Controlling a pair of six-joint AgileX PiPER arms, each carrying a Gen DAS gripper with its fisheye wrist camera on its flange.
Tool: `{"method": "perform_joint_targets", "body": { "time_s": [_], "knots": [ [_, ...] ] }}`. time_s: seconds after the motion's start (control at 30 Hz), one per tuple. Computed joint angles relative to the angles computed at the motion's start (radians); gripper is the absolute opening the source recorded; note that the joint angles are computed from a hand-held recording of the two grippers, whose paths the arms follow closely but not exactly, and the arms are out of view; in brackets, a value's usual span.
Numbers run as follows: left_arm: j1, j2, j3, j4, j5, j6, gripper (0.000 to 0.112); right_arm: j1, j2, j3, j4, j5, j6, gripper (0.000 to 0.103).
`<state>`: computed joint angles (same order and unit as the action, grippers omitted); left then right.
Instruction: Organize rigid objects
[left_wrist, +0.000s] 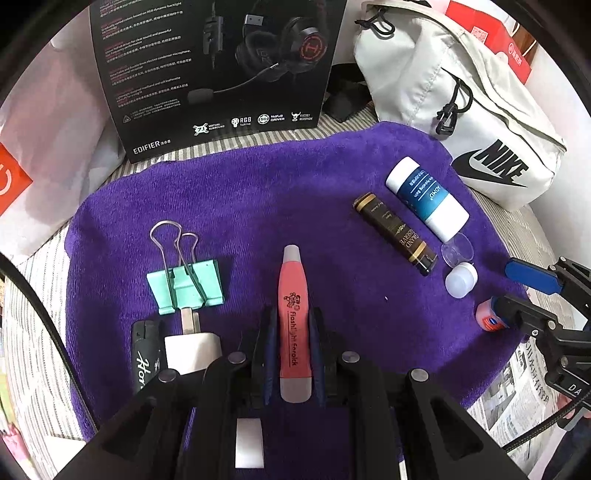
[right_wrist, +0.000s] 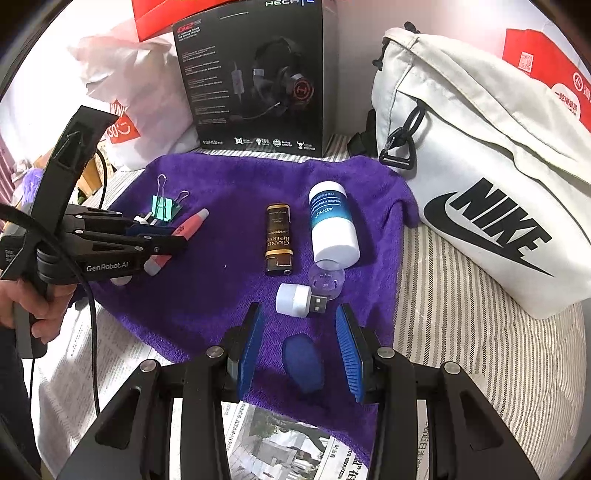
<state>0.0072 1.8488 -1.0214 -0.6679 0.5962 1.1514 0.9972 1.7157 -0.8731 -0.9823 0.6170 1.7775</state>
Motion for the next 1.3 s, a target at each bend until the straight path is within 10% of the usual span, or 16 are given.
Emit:
{"method": "perform_joint_targets", "body": {
  "time_s": [0.6,1.17,1.3],
  "knots": [
    [0.022,-0.160,0.125,0.045,0.003,-0.035,0.058,0.028,-0.003,0.013,0.022,-0.018,0.060,0.042],
    [0.212,-0.369,0.267,-0.002,0.085,0.071,0.082,0.106,-0.006,-0.041,0.171,0.057,0.012,0.067],
    [0.276,-0.419,0.282,-0.013,0.122,0.085,0.092,0.150,-0.004,-0.071,0.174,0.128,0.036,0.092]
  ]
}}
